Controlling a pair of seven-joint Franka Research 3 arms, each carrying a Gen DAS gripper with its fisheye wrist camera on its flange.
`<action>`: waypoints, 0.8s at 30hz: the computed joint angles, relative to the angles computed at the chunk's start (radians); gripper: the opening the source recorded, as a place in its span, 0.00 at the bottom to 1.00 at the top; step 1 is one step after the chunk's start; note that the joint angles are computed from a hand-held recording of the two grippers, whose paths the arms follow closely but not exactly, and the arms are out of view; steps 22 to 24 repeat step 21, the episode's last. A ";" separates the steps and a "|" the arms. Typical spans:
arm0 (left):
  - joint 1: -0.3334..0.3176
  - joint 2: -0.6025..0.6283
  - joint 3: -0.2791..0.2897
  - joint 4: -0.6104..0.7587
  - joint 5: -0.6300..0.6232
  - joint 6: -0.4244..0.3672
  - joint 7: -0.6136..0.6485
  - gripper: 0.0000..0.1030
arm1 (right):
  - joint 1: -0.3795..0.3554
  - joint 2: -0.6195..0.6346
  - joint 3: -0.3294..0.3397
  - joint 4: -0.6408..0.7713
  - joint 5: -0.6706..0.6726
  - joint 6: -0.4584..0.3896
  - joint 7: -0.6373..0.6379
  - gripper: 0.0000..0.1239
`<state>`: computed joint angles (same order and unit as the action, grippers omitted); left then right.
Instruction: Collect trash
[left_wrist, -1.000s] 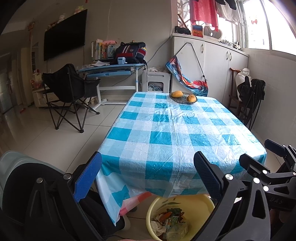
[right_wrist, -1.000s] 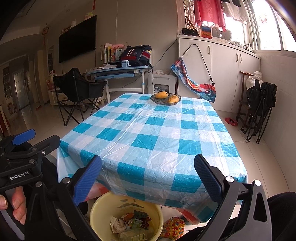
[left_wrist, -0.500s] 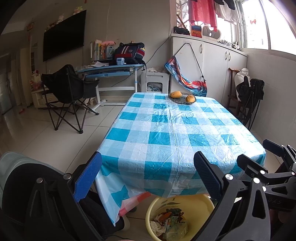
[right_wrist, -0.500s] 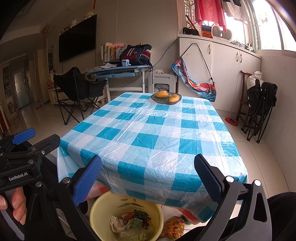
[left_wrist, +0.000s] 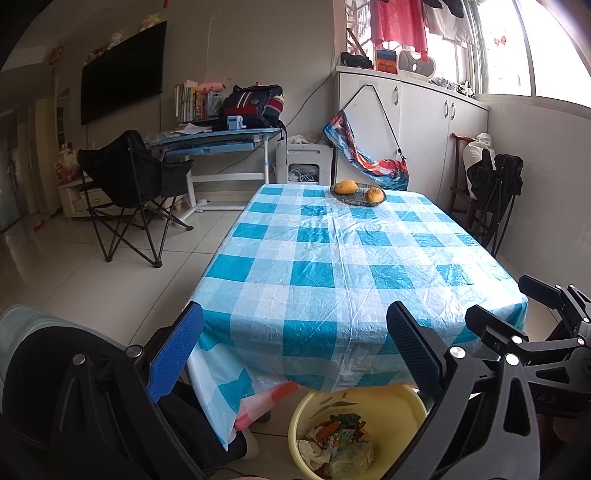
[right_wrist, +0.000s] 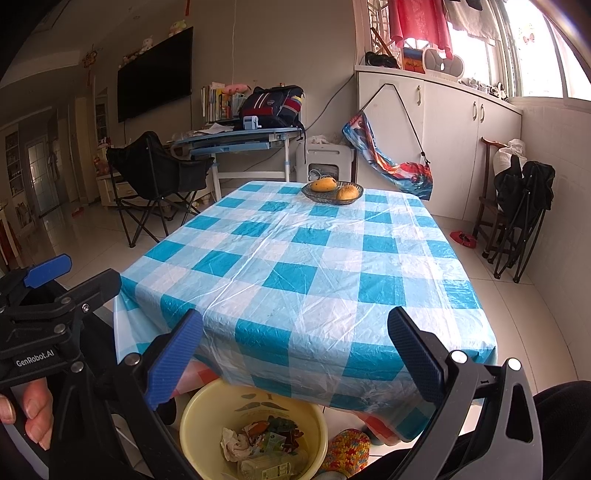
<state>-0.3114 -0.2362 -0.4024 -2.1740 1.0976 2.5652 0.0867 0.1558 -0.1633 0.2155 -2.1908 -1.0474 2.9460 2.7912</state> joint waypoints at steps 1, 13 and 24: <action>-0.003 -0.001 0.004 -0.003 -0.011 0.011 0.006 0.93 | 0.000 -0.001 0.000 -0.003 0.000 -0.001 0.004 0.77; 0.006 0.020 0.034 -0.010 -0.177 0.076 0.113 0.93 | -0.010 -0.003 0.001 -0.014 0.022 0.012 0.003 0.77; 0.004 0.036 0.069 -0.030 -0.369 0.135 0.201 0.93 | -0.014 -0.004 0.004 -0.015 0.026 0.012 -0.001 0.77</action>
